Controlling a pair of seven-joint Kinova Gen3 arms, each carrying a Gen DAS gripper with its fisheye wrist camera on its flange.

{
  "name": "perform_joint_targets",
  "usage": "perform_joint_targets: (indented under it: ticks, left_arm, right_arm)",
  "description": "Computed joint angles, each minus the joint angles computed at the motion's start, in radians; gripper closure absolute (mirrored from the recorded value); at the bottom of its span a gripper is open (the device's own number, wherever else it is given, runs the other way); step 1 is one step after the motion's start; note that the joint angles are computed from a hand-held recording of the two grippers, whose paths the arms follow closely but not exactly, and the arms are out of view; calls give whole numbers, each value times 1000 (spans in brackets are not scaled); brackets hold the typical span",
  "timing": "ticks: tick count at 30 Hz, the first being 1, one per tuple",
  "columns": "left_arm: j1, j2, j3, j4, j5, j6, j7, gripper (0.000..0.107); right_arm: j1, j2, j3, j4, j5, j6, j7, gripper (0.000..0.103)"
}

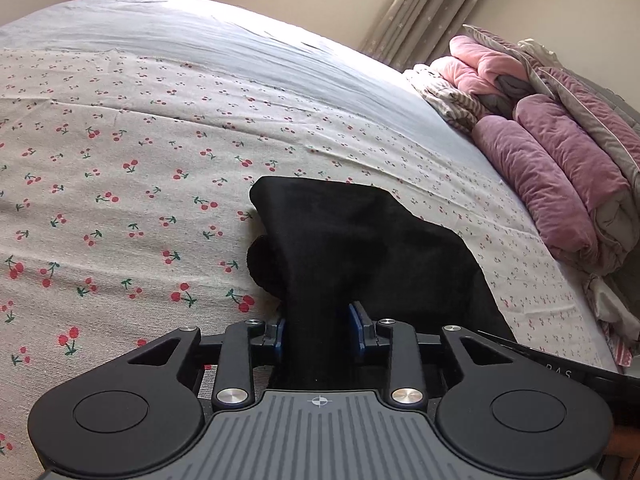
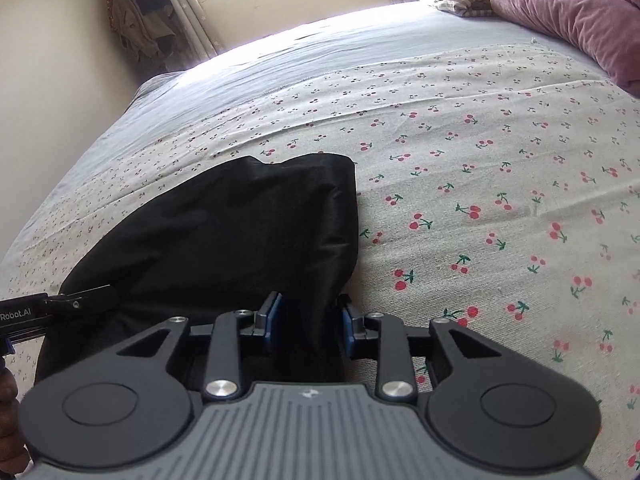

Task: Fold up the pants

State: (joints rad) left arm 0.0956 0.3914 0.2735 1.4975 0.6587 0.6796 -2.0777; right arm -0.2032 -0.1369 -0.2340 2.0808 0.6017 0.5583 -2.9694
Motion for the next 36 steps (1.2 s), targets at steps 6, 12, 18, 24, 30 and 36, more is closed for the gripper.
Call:
perform_joint_targets:
  ticks: [6,12,18,24,30,36]
  left_arm:
    - [-18,-71,67,42,-199,-98,163,71]
    - [260,-217,-179,143,-444,-232,323,26]
    - [278,-318,-164,213,-581,-205,479,13]
    - [171,-446,-3,338,-725,-254,617,13]
    - [239,-584,-61,453,-745,-259,659,10]
    - [193,-716,-42,553,-704,-239,654,10]
  right_arm:
    - [88,13,-185,-72,78,211,-45,77]
    - [-132,-48,-109,-79,158,339,-191,70]
    - [-181,-57,-287,-118,236,568,-237,67]
    - [-345,-65,-367,-118,260,742,-422,59]
    - [-474,13,-484,-157,254,958,-592,55]
    - [-612,92,-544,-211,269,1143,-713,22]
